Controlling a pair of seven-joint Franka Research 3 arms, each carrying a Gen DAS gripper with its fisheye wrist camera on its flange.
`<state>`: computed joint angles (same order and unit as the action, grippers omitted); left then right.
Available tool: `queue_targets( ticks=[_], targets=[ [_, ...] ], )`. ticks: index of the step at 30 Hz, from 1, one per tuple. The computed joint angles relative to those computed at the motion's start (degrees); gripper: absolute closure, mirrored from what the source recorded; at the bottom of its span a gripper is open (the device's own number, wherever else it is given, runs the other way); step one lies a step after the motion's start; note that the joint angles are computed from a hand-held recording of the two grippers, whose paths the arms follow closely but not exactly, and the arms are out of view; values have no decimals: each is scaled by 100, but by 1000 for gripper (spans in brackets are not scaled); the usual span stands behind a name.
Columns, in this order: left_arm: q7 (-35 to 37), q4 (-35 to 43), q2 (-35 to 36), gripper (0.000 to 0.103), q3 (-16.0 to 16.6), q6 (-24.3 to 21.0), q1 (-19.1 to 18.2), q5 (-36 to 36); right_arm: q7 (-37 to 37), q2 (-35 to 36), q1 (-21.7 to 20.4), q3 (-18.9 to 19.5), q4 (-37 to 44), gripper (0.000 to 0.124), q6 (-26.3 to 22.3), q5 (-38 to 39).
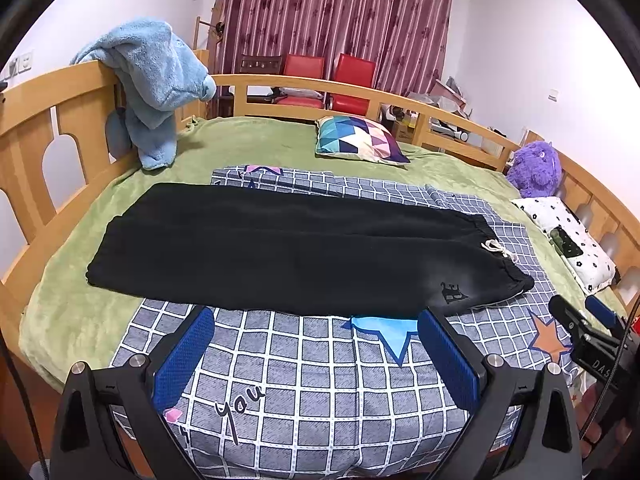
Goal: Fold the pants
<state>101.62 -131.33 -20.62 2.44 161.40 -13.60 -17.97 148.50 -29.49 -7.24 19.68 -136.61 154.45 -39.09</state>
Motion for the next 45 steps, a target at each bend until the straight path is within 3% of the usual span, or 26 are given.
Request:
queue_targets(
  ticks=[2,5,10,13,16,18,19,20,23,25,28,30,33,36,41,45],
  targets=[
    [116,-61,-18,0,73,149,-100,-145,67,6,-54,39,-5,21,6,-76],
    [199,-299,-76,0,176,746,-273,-356,316,-39,-272,151,-99,21,234,-416],
    [109,-207,82,0,233,473,-226,-107,358,37,-433,-34,-337,21,1083,-518],
    [96,-250,213,1,218,404,-112,-114,239,124,-476,-202,-511,21,1555,-109],
    [567,-67,441,2,527,-86,-277,-744,-577,323,337,-1043,-632,21,1656,884],
    [674,108,649,2,518,-342,-137,-909,-1311,444,1021,-1742,-645,22,1532,1657],
    [647,145,731,2,471,-346,-29,-928,-1508,486,1151,-1912,-676,23,1574,1890],
    [592,159,800,2,413,-318,97,-915,-1570,523,1125,-1971,-741,23,1680,2032],
    [682,279,1038,2,343,-292,328,-1226,-1264,605,421,-1525,-924,24,2018,2005],
    [888,424,1268,2,370,-323,421,-1707,-1074,740,-116,-1167,-962,31,2130,1957],
    [835,656,1642,2,281,-287,670,-2063,-1114,996,-465,-1018,-942,46,2248,2154],
    [1018,893,1946,2,230,-330,826,-2515,-1613,1337,-3,-1500,-787,66,2225,2675],
    [1141,1313,2384,8,124,-574,1129,-2952,-2571,1859,875,-2294,-426,67,2189,3828],
    [922,1750,2816,9,-21,-811,1398,-2959,-3310,2355,1286,-2635,17,67,2165,4919],
    [490,2475,3570,18,-297,-1062,1762,-2779,-4464,3278,1130,-2512,1011,67,1625,6649],
    [203,2901,4044,24,-554,-1036,1981,-2617,-4576,3767,877,-2334,1478,66,1260,6896]
  ],
)
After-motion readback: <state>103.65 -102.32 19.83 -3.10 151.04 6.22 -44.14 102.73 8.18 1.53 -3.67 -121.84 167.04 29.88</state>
